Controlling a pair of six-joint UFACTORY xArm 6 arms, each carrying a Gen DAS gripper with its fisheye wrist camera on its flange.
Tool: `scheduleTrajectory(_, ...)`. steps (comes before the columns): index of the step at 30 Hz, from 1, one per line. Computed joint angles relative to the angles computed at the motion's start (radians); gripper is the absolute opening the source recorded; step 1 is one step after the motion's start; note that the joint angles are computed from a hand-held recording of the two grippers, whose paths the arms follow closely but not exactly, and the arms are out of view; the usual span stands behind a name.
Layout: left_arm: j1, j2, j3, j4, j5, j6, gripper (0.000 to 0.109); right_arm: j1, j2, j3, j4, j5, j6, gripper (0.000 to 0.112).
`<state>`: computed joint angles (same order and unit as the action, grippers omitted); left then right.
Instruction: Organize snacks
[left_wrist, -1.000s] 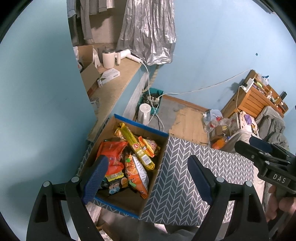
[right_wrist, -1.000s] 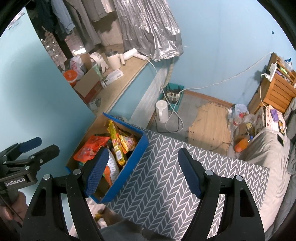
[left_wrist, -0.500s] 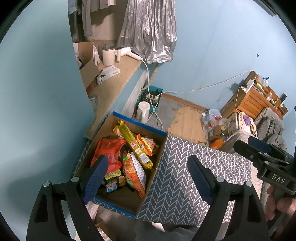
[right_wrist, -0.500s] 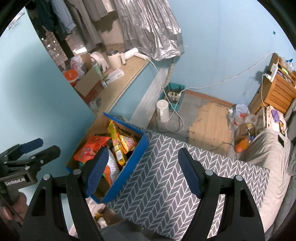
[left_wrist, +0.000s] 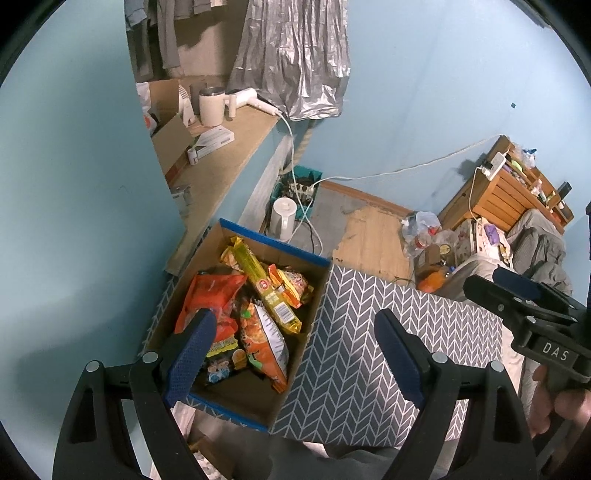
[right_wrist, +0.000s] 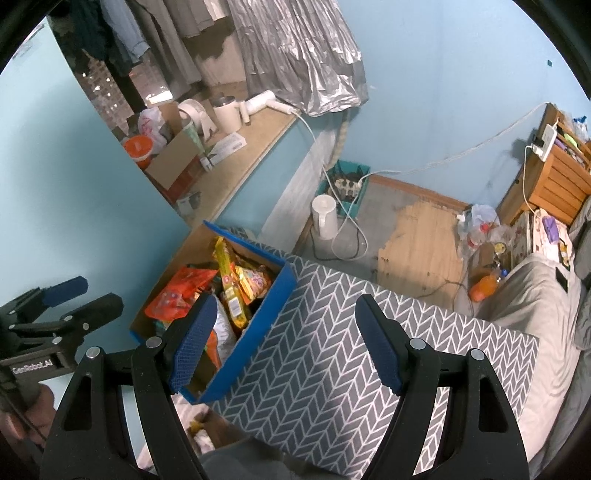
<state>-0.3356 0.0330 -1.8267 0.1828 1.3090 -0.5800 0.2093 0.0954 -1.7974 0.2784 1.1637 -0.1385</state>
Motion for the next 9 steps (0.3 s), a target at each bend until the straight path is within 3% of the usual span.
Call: scheduleTrajectory(9,-0.011,0.035,-0.045,-0.006,0.027,0.021,0.088,-0.016,0.014,-0.012,0.009,0.009,-0.011,0.077)
